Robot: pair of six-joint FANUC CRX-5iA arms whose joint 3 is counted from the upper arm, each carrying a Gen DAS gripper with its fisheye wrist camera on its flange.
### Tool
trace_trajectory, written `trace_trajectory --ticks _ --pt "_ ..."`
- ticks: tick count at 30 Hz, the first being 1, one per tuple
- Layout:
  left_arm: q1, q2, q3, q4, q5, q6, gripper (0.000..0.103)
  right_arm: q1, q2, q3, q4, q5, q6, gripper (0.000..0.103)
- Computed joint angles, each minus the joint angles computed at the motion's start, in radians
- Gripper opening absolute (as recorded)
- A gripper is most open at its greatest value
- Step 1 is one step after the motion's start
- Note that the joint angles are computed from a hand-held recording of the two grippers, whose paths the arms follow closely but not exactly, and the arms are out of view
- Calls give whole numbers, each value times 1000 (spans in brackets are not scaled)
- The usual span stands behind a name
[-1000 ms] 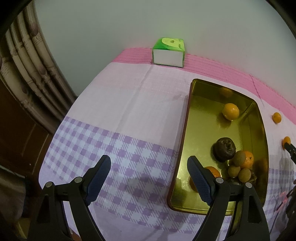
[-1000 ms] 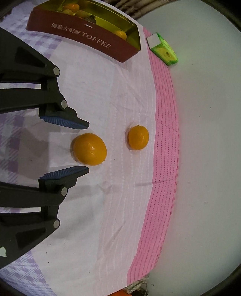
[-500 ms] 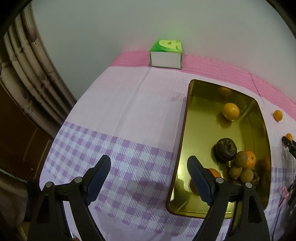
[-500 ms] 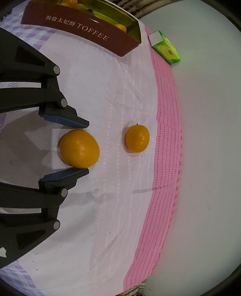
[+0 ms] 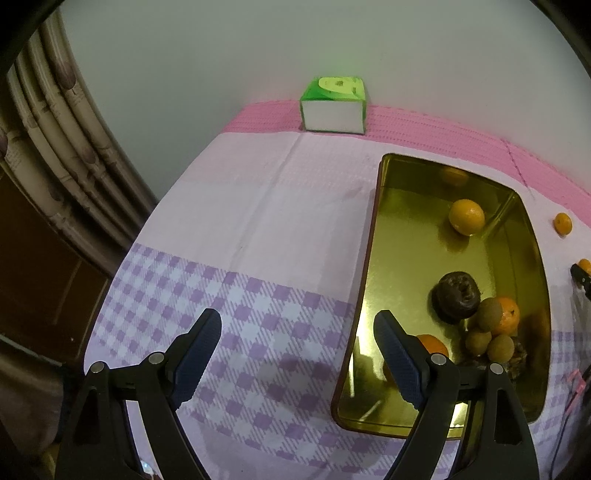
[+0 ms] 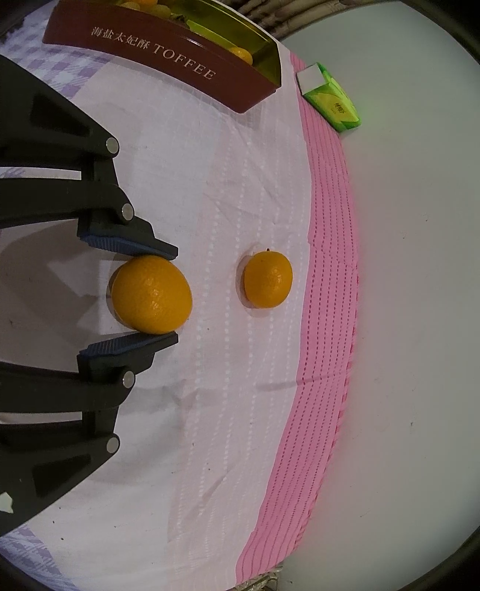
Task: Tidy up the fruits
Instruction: 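Grasp the last orange with the left gripper while the right holds its orange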
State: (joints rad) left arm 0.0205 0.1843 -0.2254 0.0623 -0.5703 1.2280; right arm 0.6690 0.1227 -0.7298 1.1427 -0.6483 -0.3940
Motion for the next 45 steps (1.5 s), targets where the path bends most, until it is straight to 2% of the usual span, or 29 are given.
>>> trace_trajectory --ticks 7,15,25,30,35,39,45 --pt "-11 -9 0 -12 -5 28 85 4 9 12 -14 -11 16 36" --pt "-43 -24 -9 67 -10 -34 85 4 5 7 -9 -9 7 35" --pt "-192 31 44 130 -26 -103 85 0 -42 -45 -24 -35 -1 35" --pt "-293 86 92 173 -35 -123 85 -10 -85 -90 -43 -69 -15 35" --pt "-387 175 199 164 -71 -102 85 -24 -137 -143 -65 -99 -32 35" --pt "-442 258 287 205 -97 -116 85 -34 -173 -179 -67 -100 -71 35" --pt "-504 375 431 195 -133 -78 85 -39 -150 -160 -67 -101 -72 35"
